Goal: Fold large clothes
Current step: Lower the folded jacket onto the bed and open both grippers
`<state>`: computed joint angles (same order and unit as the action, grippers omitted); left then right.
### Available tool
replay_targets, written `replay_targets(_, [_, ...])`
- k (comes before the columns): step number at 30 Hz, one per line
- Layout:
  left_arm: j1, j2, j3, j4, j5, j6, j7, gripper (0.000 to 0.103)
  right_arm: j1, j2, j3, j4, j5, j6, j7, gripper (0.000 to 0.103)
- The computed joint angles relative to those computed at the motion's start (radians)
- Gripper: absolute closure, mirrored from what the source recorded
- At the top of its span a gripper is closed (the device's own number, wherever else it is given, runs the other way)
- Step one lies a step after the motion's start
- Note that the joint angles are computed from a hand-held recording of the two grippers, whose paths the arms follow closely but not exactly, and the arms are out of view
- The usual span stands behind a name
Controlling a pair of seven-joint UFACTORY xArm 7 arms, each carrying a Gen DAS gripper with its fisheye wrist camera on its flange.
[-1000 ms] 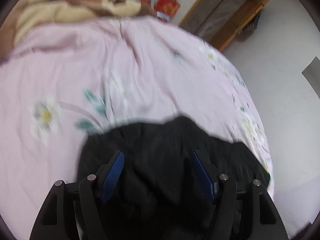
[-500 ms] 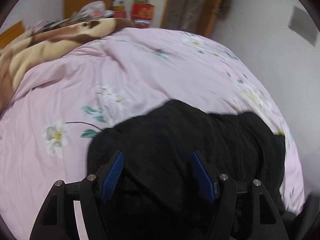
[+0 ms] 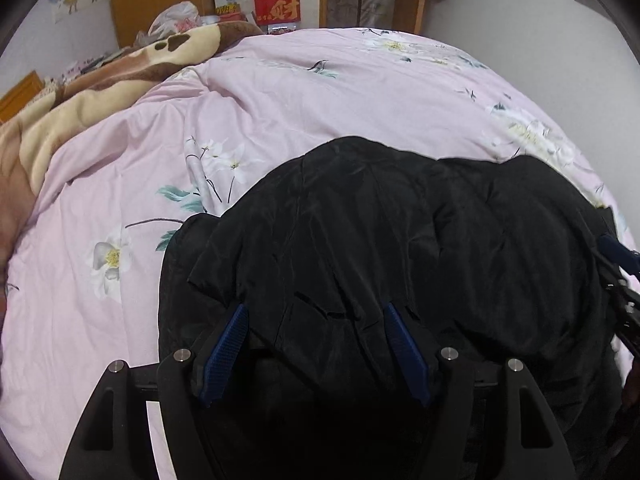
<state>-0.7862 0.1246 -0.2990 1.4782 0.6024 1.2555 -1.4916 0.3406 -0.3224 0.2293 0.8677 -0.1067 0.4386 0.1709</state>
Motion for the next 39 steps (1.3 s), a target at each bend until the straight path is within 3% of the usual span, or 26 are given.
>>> replay_targets(6, [0.008,-0.003,0.003,-0.054,0.013,-0.059,-0.03,0.029,-0.034,0.018,0.016,-0.073,-0.084,-0.073,-0.006,0.051])
replay_targets(9, [0.01,-0.001,0.003,-0.068,0.015,-0.077,-0.048,0.028,0.018,-0.026,-0.063,-0.134,0.015,-0.089,-0.094,0.051])
replay_targets(14, [0.012,-0.009,0.005,-0.093,0.015,-0.104,-0.081,0.028,0.003,-0.047,-0.043,-0.179,0.037,-0.115,-0.103,0.051])
replay_targets(18, [0.018,-0.043,-0.006,-0.091,-0.024,-0.102,-0.1,0.028,-0.006,-0.071,-0.03,-0.123,0.057,0.003,-0.076,0.05])
replay_targets(20, [0.007,-0.056,-0.023,-0.071,0.002,-0.062,-0.128,0.028,-0.015,-0.123,-0.016,-0.13,0.051,-0.011,-0.039,0.049])
replay_targets(24, [-0.027,-0.044,-0.049,-0.02,0.092,-0.028,-0.14,0.028,0.02,-0.202,-0.009,-0.146,0.096,-0.086,0.008,0.049])
replay_targets(27, [-0.032,-0.006,-0.043,0.006,0.065,-0.054,-0.122,0.028,0.127,-0.164,-0.052,-0.124,0.171,-0.101,-0.059,0.049])
replay_targets(28, [-0.04,0.024,-0.038,0.027,0.06,-0.025,-0.118,0.028,0.124,-0.148,-0.039,-0.121,0.166,-0.095,-0.062,0.049])
replay_targets(30, [-0.046,0.042,-0.022,0.018,0.026,-0.048,-0.126,0.028,0.141,-0.102,-0.037,-0.118,0.187,-0.068,-0.069,0.049])
replay_targets(31, [-0.043,0.033,-0.013,-0.016,0.011,-0.088,-0.148,0.027,0.165,-0.084,-0.056,-0.12,0.222,-0.058,-0.09,0.049])
replay_targets(32, [-0.045,0.026,-0.008,-0.039,0.019,-0.105,-0.172,0.017,0.178,-0.065,-0.067,-0.126,0.254,-0.048,-0.101,0.049])
replay_targets(34, [-0.044,0.021,-0.001,-0.08,0.03,-0.131,-0.209,0.009,0.189,-0.05,-0.081,-0.162,0.295,-0.089,-0.13,0.049])
replay_targets(36, [-0.032,0.008,0.002,-0.122,0.024,-0.186,-0.228,0.008,0.19,-0.042,-0.083,-0.175,0.31,-0.106,-0.154,0.049])
replay_targets(39, [-0.027,0.02,-0.001,-0.113,0.024,-0.176,-0.198,0.008,0.139,-0.037,-0.025,-0.184,0.246,-0.112,-0.106,0.049])
